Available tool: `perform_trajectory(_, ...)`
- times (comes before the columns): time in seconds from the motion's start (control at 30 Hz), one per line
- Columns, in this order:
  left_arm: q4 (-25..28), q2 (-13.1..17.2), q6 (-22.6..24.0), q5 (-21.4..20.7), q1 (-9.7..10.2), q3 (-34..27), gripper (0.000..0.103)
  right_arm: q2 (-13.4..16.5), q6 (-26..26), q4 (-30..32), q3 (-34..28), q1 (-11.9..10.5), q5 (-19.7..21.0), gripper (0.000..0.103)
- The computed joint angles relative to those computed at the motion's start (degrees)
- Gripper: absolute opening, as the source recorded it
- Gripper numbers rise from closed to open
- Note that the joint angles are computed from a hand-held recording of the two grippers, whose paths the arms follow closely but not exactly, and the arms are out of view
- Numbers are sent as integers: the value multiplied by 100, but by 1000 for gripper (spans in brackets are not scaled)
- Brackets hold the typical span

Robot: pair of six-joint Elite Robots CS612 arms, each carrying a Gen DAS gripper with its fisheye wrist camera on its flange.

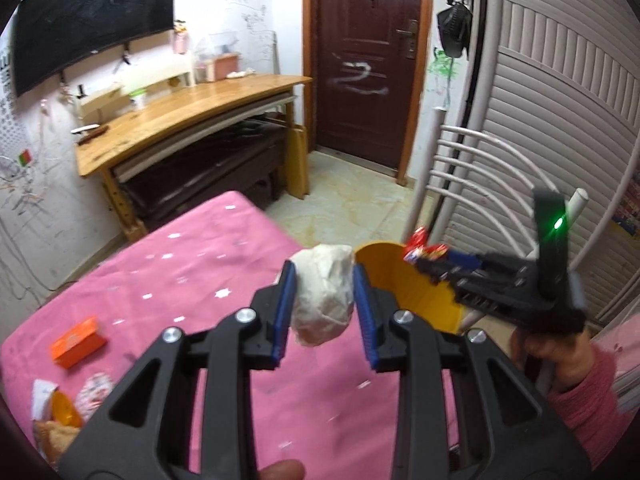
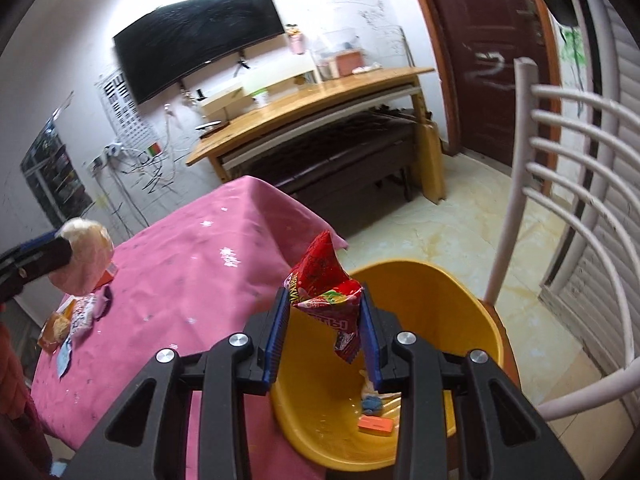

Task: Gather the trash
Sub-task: 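Carry the white bun and red chip bag over the yellow bin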

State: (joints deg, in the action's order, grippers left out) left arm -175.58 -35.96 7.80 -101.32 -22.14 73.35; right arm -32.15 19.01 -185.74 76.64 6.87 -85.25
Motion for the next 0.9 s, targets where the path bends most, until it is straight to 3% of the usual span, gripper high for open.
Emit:
perform_trajectory(0.37,1220,463,-230,-355,-234,-915,28,127,282,133,15,-178,377,28)
perform_trajectory(0.63,1553,715,-487,-128,-359,-1327,28,167,386,291,-56,-204,546,30)
perform_trajectory(0.67,1592,727,-495,-120,-358,-1353,28,167,404,299,-56,-206,550,31)
perform_trajectory(0.77,1644,763,-531,-78,-378,-1422,44,172,446,281,-52,-222,614,33)
perform_trajectory(0.9,1662,767,-598,-7,-392,-1422,47,172,463,273,-44,-227,622,33)
